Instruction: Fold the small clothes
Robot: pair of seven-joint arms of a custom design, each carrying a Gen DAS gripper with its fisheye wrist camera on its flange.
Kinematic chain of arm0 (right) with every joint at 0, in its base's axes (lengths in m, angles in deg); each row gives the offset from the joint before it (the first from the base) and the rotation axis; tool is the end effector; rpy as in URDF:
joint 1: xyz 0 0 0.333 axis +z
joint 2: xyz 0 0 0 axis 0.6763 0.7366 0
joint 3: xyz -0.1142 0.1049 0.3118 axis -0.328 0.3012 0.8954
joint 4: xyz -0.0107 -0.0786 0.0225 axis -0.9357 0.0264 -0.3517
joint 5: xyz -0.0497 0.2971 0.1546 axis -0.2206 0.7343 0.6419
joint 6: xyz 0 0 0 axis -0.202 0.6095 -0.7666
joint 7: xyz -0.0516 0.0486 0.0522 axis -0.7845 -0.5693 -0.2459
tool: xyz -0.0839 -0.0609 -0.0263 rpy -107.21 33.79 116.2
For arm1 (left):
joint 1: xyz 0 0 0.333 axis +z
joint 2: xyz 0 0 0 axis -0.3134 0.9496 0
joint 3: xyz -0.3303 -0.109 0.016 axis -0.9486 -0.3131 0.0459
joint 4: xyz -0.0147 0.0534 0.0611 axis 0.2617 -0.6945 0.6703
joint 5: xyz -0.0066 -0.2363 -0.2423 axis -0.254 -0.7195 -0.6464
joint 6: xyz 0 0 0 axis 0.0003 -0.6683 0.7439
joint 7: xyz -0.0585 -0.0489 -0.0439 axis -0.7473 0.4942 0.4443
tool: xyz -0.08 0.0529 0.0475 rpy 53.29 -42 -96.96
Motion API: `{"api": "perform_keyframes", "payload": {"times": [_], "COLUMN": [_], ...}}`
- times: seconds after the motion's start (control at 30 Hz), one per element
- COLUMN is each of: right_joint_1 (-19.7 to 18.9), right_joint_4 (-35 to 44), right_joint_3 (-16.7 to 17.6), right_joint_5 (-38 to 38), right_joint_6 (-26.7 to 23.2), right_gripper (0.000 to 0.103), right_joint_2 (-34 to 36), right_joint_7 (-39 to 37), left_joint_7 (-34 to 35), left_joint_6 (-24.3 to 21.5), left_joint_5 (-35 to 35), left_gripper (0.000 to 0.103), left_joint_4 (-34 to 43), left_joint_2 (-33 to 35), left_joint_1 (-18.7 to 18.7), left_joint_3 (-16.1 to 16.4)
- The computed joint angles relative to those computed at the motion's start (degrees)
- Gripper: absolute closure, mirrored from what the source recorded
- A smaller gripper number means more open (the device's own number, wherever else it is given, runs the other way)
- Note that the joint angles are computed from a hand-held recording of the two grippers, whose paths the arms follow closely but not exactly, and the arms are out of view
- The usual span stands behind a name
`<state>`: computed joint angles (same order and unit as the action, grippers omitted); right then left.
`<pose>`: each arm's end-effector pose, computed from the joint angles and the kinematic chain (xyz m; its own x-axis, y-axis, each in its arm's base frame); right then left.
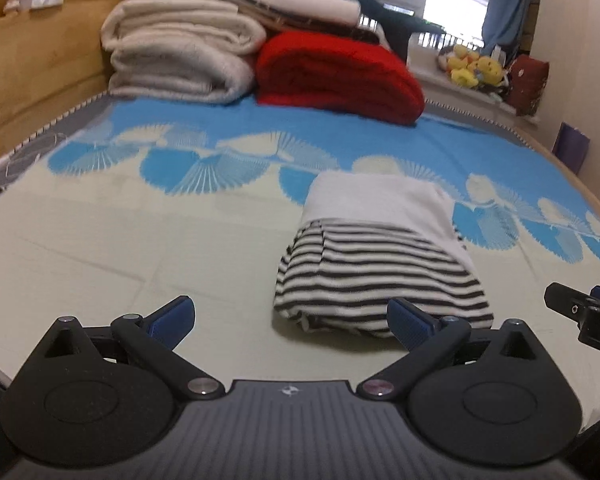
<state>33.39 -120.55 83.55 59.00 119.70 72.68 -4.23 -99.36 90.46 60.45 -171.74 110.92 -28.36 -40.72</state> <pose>0.7120 0.1584 0.3818 0.4697 -0.8819 -0.0416 -0.5026 -0.2284 -0.8338 0.6107 -0.1254 0.3816 0.5205 -0.8499 0.0821 -0.5374 -0.4008 -0.7420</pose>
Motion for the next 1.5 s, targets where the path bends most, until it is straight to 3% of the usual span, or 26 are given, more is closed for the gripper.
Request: {"api": "perform_keyframes", "payload": {"times": [0.07,0.33,0.77,1.5], "right_joint_1": [1.4,2.0,3.0,3.2], "right_joint_4": [0.1,0.3,0.7,0.9], "right_joint_3": [-1.6,-1.4,-1.7,-0.9], "right_joint_5": [0.1,0.0,3.2,6.5], "right_joint_6": [-0.3,-1.3,-3.3,-4.6], "right_gripper": [0.022,0.022,0.022,0.022], "right_joint_2": [-0.3,-0.1,-0.2,-0.3], "right_joint_7": [0.3,-1.2,-4.4,-8.5], "left_joint_7": [2.1,9.3,8.2,8.6], "left_joint_6": [0.6,2.6,4.9,7.5], "left_joint_5": [-1.2,-5.6,-7.0,-7.9], "left_gripper": [0.001,0.001,0.001,0.001], "left_joint_4": [0.4,2.5,3.2,3.1], "left_joint_2": [0.6,3.5,4.2,4.5], "left_joint_1": [0.3,-1.2,-2.8,-3.0], "left_joint_3": [-0.4,0.6,2.9,3.9]}}
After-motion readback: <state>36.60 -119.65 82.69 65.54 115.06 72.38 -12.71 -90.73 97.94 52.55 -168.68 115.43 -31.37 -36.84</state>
